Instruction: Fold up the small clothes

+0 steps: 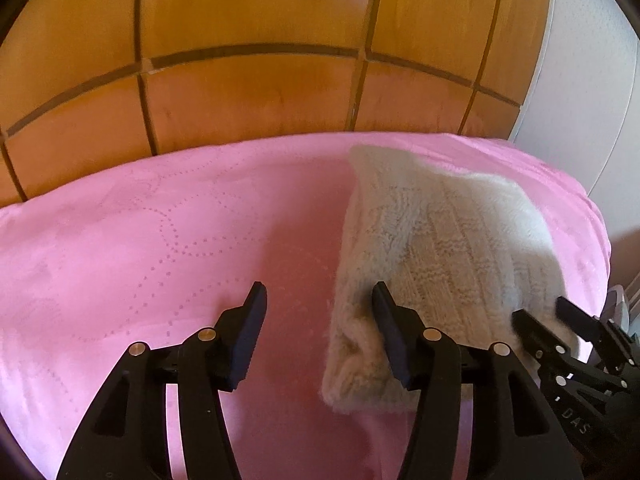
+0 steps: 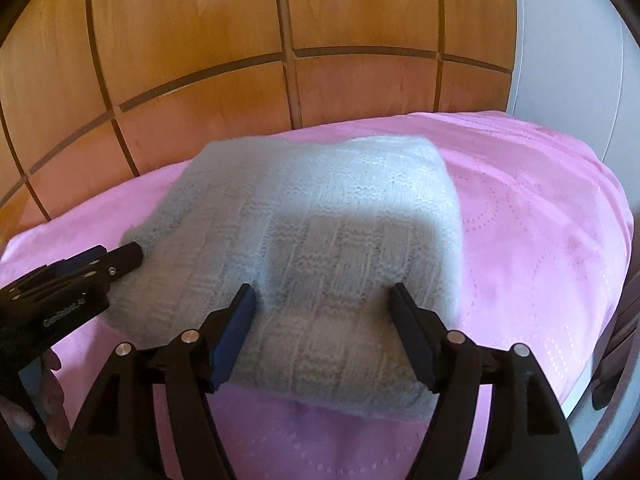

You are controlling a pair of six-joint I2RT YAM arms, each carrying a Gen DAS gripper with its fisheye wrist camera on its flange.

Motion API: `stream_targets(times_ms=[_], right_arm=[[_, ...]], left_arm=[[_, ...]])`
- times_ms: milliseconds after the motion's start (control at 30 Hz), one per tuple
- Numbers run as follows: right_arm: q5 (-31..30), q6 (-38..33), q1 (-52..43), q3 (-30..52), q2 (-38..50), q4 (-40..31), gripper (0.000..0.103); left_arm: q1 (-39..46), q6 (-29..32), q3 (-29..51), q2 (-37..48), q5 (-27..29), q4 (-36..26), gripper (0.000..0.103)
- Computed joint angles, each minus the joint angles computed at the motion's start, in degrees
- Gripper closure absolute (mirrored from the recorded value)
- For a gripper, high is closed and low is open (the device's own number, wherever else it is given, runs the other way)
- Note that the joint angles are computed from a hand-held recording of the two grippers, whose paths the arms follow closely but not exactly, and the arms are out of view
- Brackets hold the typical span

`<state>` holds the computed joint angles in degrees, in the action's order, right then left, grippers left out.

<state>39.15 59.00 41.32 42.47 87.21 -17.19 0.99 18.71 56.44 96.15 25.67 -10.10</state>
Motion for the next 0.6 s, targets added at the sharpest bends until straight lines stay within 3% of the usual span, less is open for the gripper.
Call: stream_targets(times_ms=[100,300,533,600], right_arm=[[0.9,2.94,1.35,0.32,-1.53,-2.9,0.028],[6.44,16.33,8.12,4.83,-1.91,-17.31,0.012],[11.35,32.9,16.39,11.85,2.53,-33.89,0.003],[11.68,35.24,17.56,13.36,3.7,-36.31,0.003]], left_arm=[[1.9,0.03,-1.29,-2.82,1.46,-0.85,0.042],[8.05,0.44,-4.82,-10.17,5.62,-1.65,0.028],[14.04,3.58,-7.44,-15.72,9.45,-4.7,0.027],[15.22,4.17,-8.1,-16.73,9.88,-5.3,0.021]])
